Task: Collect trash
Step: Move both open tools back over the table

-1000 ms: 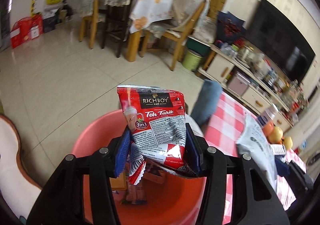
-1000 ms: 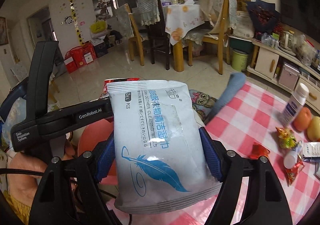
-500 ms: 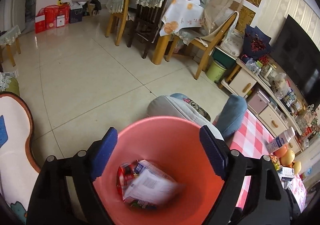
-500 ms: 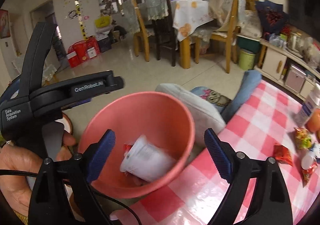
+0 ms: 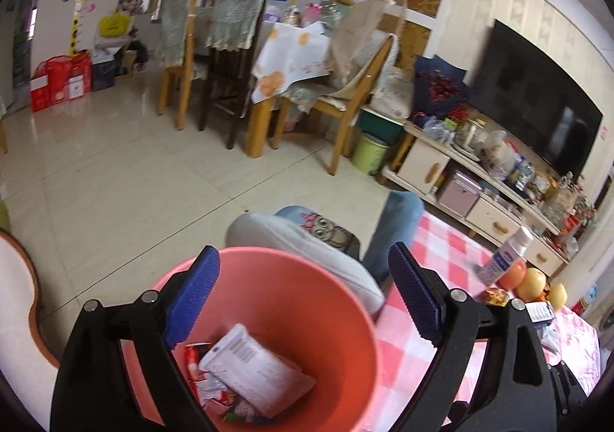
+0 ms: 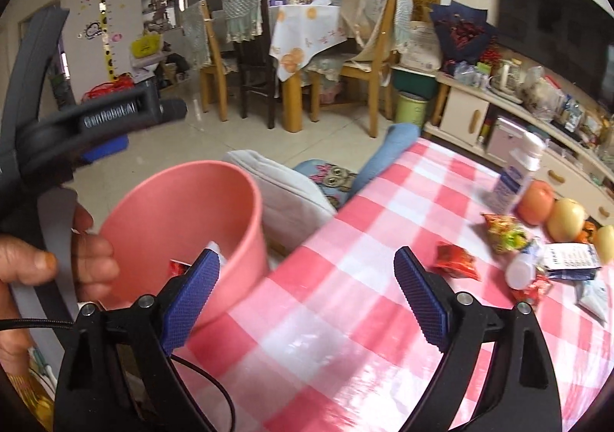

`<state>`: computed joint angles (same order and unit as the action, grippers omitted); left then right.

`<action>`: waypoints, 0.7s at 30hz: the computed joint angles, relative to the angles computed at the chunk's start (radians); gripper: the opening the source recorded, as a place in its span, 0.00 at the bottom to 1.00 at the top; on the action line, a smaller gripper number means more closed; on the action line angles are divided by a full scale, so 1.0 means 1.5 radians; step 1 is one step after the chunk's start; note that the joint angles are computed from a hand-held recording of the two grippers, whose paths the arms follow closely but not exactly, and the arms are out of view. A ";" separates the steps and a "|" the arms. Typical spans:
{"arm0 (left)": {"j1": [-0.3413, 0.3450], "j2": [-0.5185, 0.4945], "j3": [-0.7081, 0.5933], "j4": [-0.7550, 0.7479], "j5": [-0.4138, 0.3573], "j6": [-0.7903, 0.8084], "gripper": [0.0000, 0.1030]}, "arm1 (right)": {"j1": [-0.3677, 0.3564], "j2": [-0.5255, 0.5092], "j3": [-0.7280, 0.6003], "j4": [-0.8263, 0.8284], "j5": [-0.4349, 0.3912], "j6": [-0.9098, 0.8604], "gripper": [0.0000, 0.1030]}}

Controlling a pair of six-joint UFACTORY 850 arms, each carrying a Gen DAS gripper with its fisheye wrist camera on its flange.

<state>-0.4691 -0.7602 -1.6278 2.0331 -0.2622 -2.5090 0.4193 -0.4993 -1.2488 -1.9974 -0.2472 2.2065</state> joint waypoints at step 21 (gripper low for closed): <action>-0.069 -0.057 -0.102 -0.284 -0.001 0.397 0.91 | -0.072 0.100 0.157 -0.142 -0.064 0.178 0.89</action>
